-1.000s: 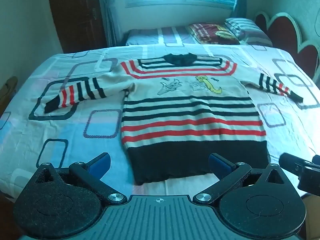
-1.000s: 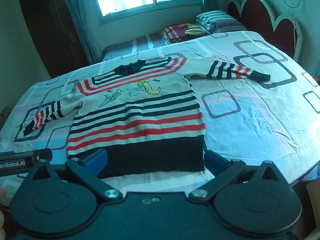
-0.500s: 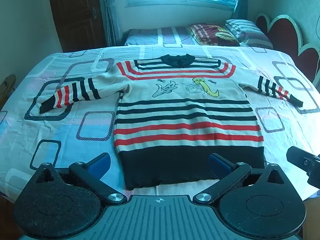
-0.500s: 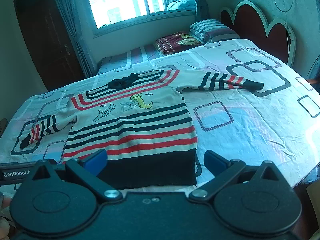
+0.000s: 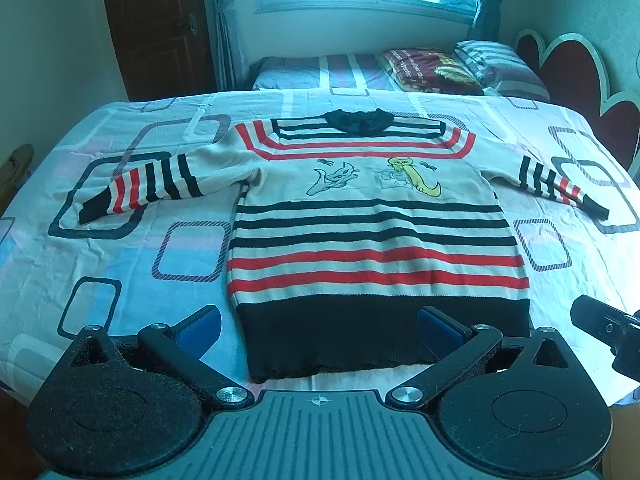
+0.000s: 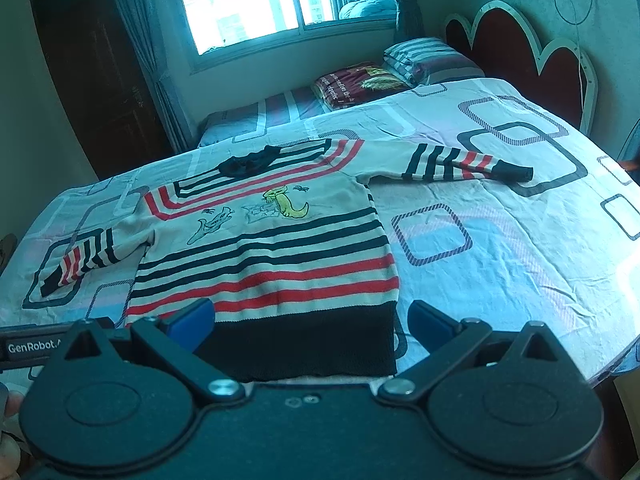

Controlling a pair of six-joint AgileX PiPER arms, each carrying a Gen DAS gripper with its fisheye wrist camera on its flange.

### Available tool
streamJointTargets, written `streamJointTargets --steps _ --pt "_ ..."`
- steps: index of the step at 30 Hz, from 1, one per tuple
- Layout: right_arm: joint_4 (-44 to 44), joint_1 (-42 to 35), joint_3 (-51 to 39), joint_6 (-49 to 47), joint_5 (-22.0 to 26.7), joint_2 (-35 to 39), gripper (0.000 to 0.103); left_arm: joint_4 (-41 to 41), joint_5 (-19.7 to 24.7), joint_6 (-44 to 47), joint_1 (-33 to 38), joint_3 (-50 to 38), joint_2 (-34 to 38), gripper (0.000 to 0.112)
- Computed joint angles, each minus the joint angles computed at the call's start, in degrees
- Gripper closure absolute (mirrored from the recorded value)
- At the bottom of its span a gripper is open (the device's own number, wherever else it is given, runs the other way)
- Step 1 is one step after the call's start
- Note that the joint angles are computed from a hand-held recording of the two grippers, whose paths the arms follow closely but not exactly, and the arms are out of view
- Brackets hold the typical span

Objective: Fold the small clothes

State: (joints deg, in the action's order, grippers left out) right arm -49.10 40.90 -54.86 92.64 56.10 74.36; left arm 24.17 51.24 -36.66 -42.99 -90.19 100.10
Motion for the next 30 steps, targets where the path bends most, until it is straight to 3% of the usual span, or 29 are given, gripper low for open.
streamJointTargets --steps 30 --pt "-0.56 -4.18 0.47 -0.65 -2.8 0.46 0.001 -0.78 -0.14 0.75 1.35 -3.64 3.69 0.009"
